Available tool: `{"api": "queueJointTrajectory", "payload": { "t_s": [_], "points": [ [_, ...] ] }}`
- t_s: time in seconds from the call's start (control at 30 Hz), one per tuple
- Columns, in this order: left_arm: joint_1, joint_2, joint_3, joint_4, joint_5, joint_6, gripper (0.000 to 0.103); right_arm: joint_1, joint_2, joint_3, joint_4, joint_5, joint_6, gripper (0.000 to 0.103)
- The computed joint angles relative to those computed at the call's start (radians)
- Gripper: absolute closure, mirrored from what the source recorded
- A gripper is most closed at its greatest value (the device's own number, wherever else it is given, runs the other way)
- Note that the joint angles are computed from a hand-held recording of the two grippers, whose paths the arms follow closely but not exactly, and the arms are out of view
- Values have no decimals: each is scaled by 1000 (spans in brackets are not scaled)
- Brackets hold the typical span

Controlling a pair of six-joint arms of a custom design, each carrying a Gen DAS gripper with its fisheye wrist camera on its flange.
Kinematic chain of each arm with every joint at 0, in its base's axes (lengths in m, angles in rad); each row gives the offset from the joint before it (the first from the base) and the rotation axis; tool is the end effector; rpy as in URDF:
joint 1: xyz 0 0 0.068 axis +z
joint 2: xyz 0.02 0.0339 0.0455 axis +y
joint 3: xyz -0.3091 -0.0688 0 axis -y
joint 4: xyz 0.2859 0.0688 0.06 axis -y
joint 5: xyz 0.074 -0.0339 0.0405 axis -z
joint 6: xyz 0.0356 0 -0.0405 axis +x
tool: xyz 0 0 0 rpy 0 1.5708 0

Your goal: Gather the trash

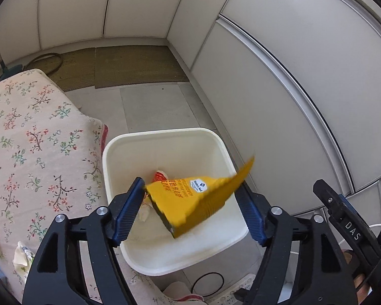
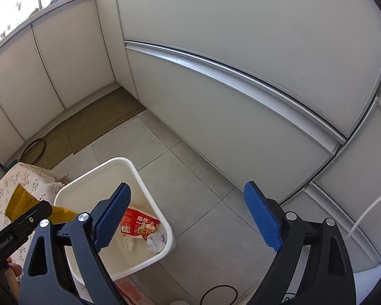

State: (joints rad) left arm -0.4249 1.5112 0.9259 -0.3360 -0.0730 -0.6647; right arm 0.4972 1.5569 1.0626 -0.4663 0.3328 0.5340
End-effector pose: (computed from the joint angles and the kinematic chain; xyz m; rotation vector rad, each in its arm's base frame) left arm 0.3102 -0.1375 0.2269 -0.3330 2.5040 -0.3618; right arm 0.3198 0.1603 0.2515 0.1749 2.4507 0.0225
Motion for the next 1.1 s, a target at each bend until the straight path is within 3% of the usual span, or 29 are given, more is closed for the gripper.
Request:
{"api": "queueJointTrajectory", "payload": {
  "t_s": [0.1, 0.27, 0.73, 1.1],
  "points": [
    [-8, -31, -16, -23, -69, -10, 14, 16, 9, 8, -3, 0, -3, 14],
    [-16, -80, -42, -62, -137, -7, 11, 61, 27, 19, -2, 18, -12, 13],
    [3, -312, -164, -202, -295, -33, 10, 199, 64, 57, 16, 24, -7, 11],
    [148, -561, -300, -365, -307, -44, 9, 366, 147, 139, 21, 37, -19, 11]
  ]
}}
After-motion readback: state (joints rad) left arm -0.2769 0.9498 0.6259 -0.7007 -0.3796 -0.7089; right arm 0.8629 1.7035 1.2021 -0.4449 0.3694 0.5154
